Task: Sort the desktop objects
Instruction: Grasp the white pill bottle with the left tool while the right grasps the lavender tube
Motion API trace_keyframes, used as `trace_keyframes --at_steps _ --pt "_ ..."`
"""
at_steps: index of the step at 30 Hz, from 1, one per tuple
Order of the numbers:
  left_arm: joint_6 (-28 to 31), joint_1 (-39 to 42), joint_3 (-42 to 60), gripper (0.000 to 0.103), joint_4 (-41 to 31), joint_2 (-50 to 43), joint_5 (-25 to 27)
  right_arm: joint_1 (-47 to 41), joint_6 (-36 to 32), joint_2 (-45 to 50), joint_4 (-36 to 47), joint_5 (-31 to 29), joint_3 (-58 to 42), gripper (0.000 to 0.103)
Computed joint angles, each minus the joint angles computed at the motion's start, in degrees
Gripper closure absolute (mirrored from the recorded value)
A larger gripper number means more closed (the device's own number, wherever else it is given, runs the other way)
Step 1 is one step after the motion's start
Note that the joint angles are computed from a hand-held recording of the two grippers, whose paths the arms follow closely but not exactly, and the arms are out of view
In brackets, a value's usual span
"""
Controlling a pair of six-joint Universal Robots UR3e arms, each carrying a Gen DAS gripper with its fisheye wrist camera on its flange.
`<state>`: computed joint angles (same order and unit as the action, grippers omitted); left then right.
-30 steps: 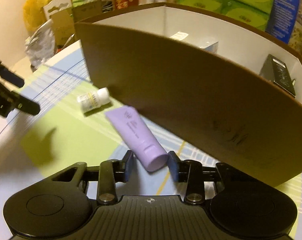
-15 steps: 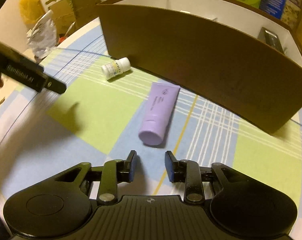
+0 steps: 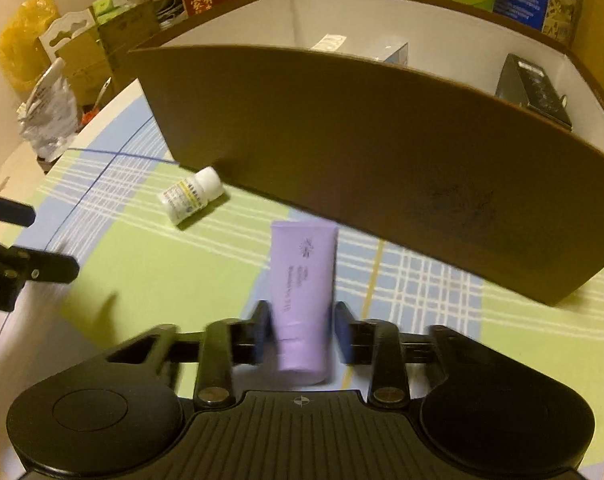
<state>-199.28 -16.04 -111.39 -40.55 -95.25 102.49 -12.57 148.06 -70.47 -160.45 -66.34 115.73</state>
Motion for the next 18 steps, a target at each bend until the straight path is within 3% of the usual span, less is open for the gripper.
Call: trace_keyframes --at_steps 7,12,18 --pt "2.95 -0.61 0.16 0.017 4.07 -2.47 -0.51 -2.75 2.73 -4.77 -2.18 -3.04 5.90 0.074" --pt "6.52 0.51 0.66 0.018 10.52 -5.73 -4.27 -7.15 5.48 -9.47 -2.24 -4.86 10.29 0.074" --pt "11.88 1.65 4.20 0.030 17.39 -12.73 -7.65 -12.06 6.73 -13.08 -2.17 -6.16 13.41 0.074"
